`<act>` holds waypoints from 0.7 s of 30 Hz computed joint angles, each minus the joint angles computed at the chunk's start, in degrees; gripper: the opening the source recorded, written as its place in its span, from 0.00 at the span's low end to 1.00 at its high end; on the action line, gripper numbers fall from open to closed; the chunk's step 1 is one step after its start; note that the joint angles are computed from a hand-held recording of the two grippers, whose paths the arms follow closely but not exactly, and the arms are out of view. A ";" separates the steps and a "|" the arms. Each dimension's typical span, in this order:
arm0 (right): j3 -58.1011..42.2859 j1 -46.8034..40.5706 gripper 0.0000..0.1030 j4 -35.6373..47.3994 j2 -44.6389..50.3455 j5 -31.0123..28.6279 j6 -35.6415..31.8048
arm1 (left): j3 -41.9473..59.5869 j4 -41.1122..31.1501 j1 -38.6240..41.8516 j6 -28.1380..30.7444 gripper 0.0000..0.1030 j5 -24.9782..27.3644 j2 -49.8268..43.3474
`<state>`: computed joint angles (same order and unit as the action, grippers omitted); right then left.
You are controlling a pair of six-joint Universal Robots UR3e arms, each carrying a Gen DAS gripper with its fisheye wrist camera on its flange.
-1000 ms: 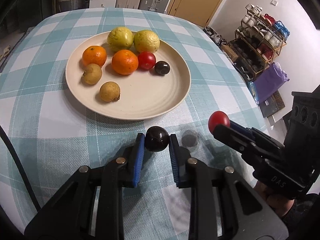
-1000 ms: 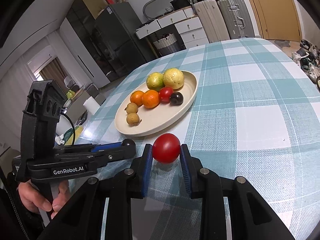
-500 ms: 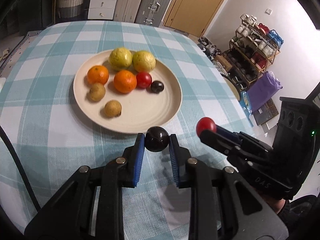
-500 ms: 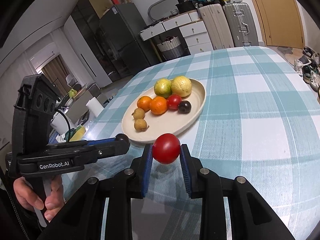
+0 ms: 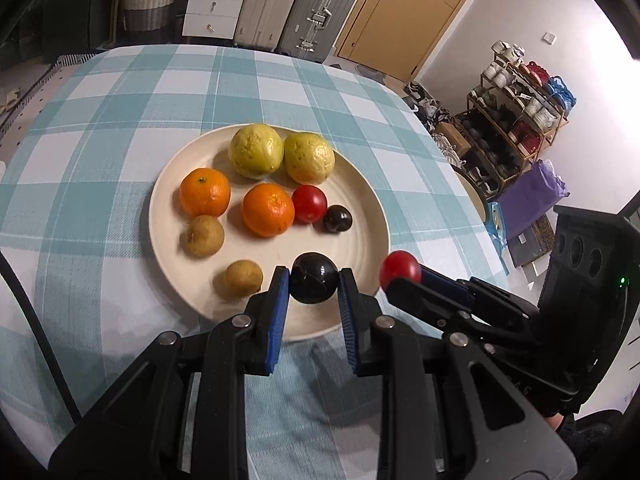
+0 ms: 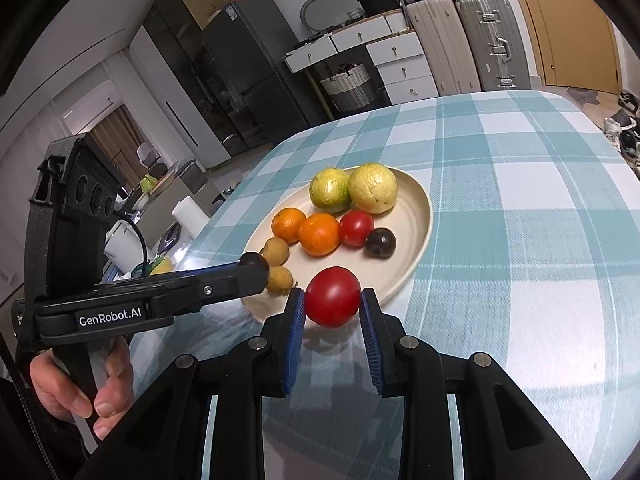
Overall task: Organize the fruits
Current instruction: 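Carry the tomato and plum onto the cream plate and open both grippers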
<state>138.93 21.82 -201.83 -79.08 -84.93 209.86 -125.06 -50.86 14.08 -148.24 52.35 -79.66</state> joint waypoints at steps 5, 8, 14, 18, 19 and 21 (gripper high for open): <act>-3.28 -2.39 0.27 2.42 1.99 2.54 -1.56 | 3.10 3.10 -2.55 -2.81 0.21 0.85 -5.94; -5.38 -3.15 0.27 4.06 3.40 3.20 -2.80 | 4.89 4.45 -3.92 -3.75 0.21 1.48 -9.26; -8.63 -4.24 0.27 6.46 6.05 3.84 -4.86 | 7.74 5.27 -5.04 -4.11 0.21 0.65 -13.75; -9.97 -4.38 0.27 7.09 7.68 3.49 -6.12 | 9.34 5.63 -5.79 -4.59 0.21 0.11 -15.39; -10.06 -4.63 0.27 6.92 7.99 3.74 -6.14 | 9.64 5.48 -5.82 -4.53 0.21 -0.11 -15.64; -10.35 -4.95 0.27 6.74 8.40 3.92 -6.30 | 10.26 5.40 -5.88 -4.69 0.21 -0.58 -16.26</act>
<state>128.58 16.88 -195.09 -70.69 -81.00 203.57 -114.81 -45.46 8.20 -152.92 51.77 -95.92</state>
